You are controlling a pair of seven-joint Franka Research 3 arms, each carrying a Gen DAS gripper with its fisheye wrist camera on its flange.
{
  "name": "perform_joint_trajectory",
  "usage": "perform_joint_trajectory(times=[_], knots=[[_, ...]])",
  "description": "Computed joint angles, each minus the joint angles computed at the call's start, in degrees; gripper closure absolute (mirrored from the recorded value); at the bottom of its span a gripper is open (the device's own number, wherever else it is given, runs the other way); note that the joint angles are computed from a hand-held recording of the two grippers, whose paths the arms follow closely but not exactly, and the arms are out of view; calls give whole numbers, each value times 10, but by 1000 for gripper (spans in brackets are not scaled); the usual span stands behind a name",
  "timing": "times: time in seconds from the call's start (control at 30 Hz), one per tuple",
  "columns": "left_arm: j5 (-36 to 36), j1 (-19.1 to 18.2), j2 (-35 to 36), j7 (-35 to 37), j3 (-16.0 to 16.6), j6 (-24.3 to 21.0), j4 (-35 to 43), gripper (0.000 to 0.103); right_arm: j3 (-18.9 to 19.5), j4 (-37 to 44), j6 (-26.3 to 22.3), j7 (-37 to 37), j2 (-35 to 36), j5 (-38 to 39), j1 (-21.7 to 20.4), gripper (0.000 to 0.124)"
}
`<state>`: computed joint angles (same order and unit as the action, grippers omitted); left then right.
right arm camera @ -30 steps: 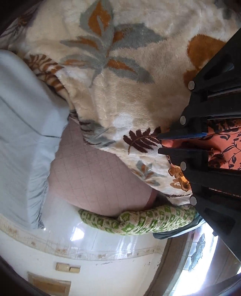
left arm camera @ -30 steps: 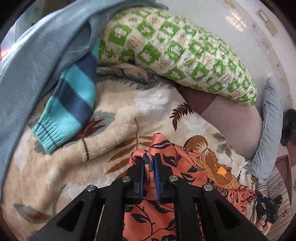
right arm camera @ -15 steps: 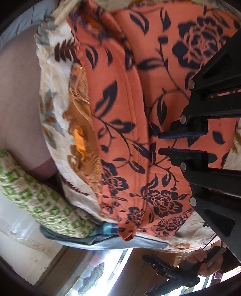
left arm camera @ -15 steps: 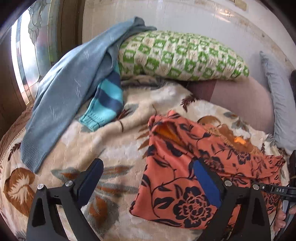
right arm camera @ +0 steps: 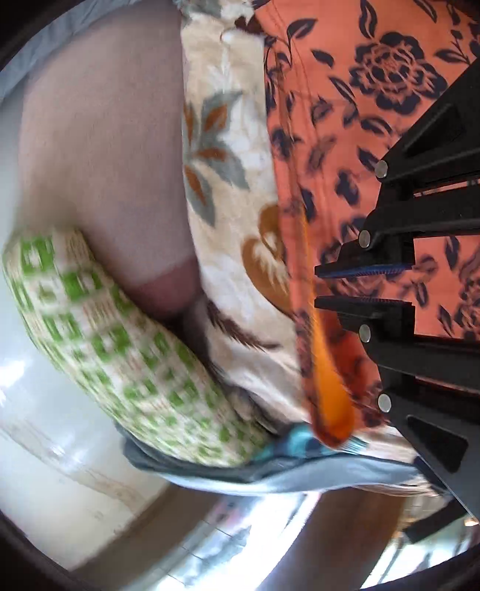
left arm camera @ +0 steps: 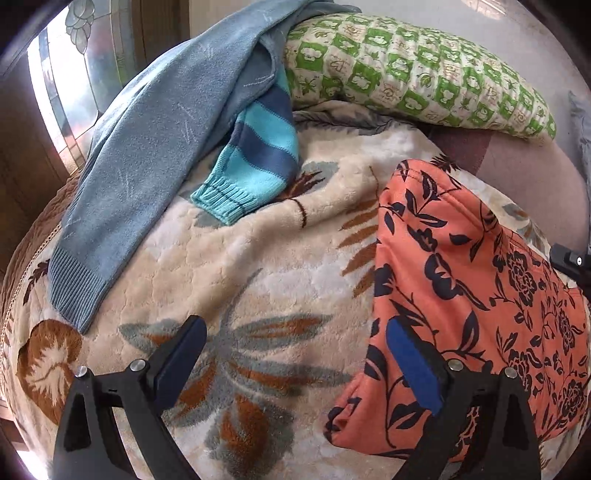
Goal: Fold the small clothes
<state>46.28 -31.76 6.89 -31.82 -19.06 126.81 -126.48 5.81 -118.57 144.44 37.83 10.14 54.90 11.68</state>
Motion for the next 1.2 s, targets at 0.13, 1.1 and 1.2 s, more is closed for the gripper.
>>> perform_joint_trajectory(times=[0.13,1.1,1.2], knots=[[-17,0,1,23,-3,1,-1,5,27,-4,-26,9,20,-27,40,112],[25,-8,34,59,23,176,-6,48,-163,-208,59,-31,-159,26,-148,53],[70,-3,28,9,32,239,-20,74,-152,-188,15,-24,-120,38,-159,53]])
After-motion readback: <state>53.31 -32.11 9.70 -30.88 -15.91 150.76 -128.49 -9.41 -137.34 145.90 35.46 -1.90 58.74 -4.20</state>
